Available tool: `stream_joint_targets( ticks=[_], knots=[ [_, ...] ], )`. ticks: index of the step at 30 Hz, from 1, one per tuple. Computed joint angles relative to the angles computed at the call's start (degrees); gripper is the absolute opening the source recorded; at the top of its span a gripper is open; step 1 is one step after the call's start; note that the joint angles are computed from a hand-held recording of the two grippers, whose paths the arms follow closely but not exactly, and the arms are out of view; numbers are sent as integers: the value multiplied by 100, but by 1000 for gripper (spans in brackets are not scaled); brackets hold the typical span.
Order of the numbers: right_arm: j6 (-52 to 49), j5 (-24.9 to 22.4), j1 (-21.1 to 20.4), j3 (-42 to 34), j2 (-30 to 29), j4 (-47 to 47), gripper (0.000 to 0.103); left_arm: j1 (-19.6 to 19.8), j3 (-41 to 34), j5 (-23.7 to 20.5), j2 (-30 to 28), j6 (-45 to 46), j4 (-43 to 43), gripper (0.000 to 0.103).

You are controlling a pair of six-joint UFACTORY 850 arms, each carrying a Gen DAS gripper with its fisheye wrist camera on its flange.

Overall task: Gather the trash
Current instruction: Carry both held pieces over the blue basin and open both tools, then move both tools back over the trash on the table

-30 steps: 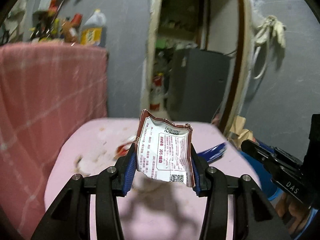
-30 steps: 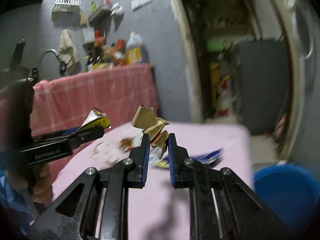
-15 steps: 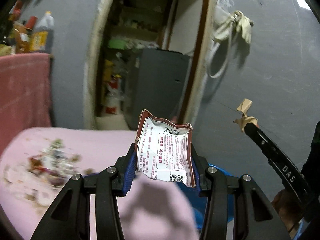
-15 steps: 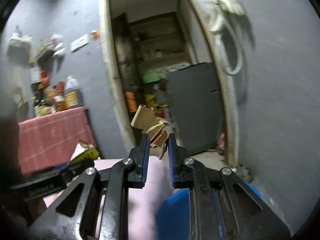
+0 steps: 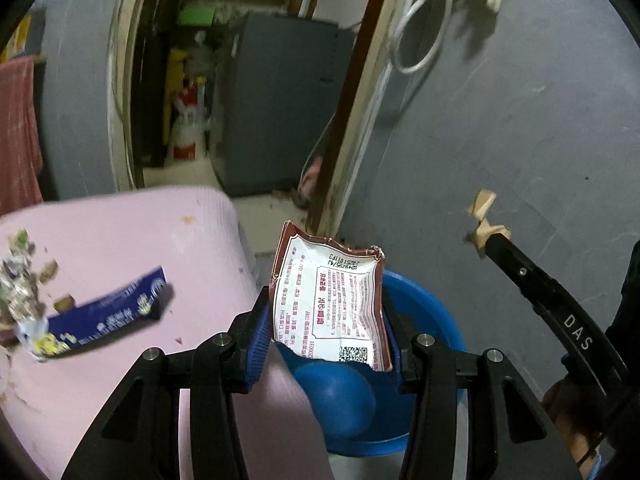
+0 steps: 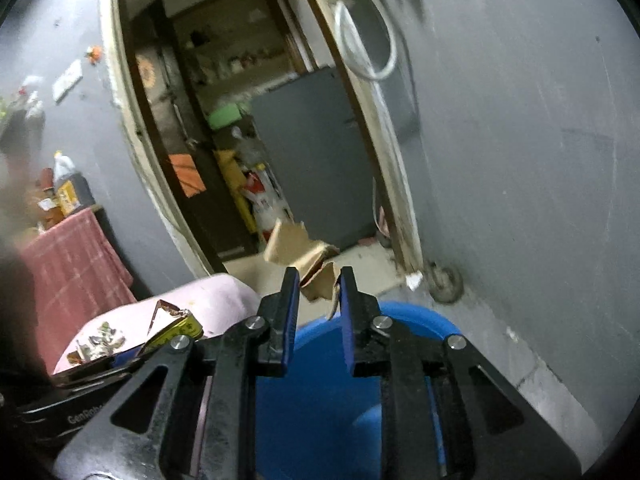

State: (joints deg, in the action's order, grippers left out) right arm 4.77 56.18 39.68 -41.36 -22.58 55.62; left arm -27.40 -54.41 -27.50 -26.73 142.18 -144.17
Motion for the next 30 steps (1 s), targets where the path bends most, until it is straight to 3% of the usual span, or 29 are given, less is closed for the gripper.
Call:
stream_joint_targets(
  ticks=[5,8,14,18,19,23,27,29,30],
  knots=[
    [317,-294,-155,68,5,-143,22,196,-292,184,-250,-1745,1489,47],
    [368,-375,-185,41,7,-153,23,297,-310,117,-245,-2162,1771,56],
    [391,-422,-184,3,10,-132,34,383,-227,-9,-99,-2456,1939,60],
    [460,-159,-118,64,33,-166,47,353,-53,-27,104,-1829,1292,62],
    [456,-61,-91,78,40,-158,50,353,47,-37,198,-1389,869,66],
    [384,494,108,106,47,-128,72,378,483,-354,552,206,-624,71],
    [295,1050,323,91,32,-125,95,469,794,-665,806,1138,-1365,73],
    [249,1355,465,70,10,-176,100,548,1012,-943,944,1544,-1717,95],
    [202,1512,533,42,-14,-199,103,609,1186,-1211,1056,1807,-1959,97]
  ],
)
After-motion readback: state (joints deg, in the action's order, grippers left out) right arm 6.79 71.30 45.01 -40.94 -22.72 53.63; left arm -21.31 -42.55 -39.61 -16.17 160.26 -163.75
